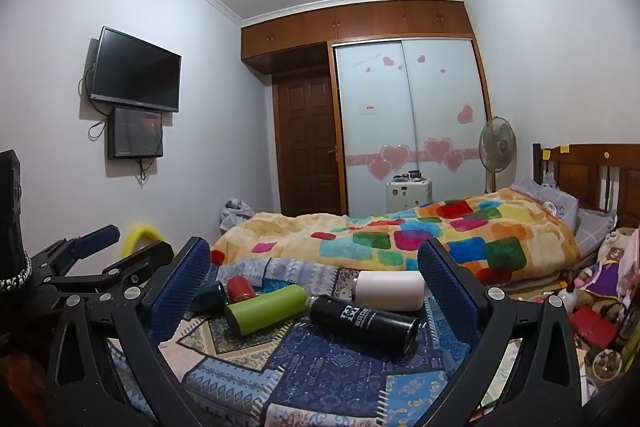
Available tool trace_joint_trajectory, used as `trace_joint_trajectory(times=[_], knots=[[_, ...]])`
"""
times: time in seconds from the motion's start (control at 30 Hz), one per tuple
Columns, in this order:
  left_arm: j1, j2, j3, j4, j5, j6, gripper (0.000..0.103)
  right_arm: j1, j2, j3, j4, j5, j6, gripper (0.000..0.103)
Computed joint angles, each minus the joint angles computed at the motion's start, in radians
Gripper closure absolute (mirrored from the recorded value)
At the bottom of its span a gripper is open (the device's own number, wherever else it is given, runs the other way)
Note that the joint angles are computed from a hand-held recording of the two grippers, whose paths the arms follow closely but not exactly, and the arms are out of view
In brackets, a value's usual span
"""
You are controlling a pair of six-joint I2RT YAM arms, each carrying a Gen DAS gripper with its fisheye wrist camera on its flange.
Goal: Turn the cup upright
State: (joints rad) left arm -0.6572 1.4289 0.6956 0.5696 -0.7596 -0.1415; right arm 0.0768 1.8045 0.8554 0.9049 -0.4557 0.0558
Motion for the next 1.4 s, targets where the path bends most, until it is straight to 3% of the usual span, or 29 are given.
trace_joint_trajectory(times=[1.4], knots=[[0.015, 0.033, -0.002, 0.034, 0.005, 0.002, 0.0, 0.001, 0.018, -0.002, 0.019, -0.014, 0.002, 0.0]])
